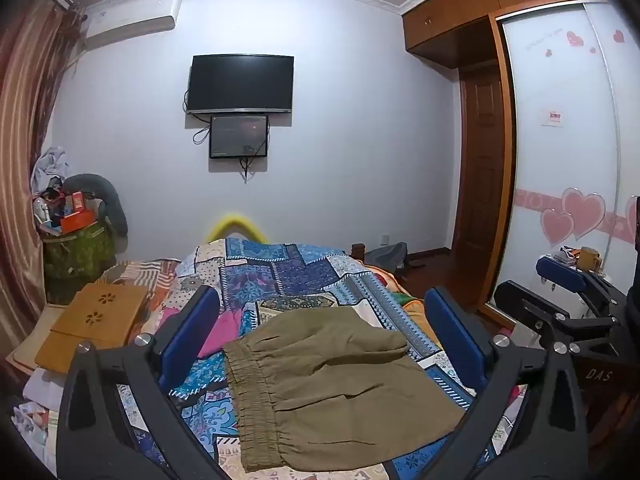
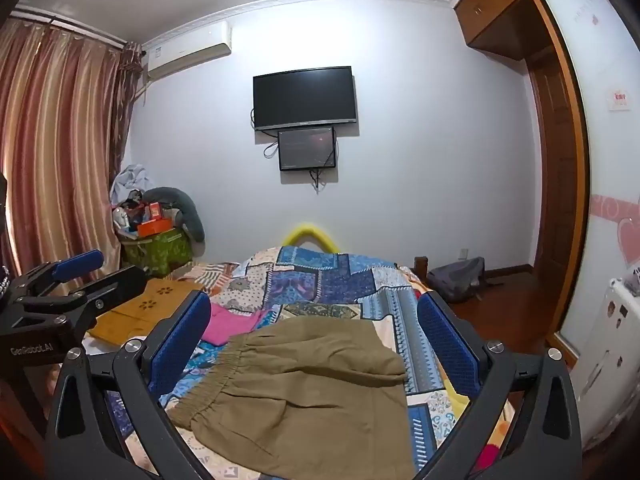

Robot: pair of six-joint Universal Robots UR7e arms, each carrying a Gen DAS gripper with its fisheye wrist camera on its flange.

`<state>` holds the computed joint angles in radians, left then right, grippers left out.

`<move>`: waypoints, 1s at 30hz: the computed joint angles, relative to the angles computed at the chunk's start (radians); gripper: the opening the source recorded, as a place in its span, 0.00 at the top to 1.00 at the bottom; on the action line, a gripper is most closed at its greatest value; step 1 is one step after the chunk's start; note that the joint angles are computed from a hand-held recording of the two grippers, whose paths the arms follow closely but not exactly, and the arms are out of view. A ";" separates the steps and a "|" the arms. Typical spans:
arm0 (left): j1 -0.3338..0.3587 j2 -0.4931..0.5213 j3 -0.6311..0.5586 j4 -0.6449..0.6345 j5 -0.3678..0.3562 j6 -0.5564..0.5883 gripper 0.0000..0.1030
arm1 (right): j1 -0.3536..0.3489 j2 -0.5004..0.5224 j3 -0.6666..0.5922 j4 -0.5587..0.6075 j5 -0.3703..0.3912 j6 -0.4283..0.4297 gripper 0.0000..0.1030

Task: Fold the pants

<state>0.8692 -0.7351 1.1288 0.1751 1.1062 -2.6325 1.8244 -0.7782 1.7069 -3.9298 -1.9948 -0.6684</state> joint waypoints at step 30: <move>0.014 0.007 -0.015 0.002 0.007 -0.011 0.00 | -0.004 0.004 -0.006 0.031 -0.029 0.025 0.00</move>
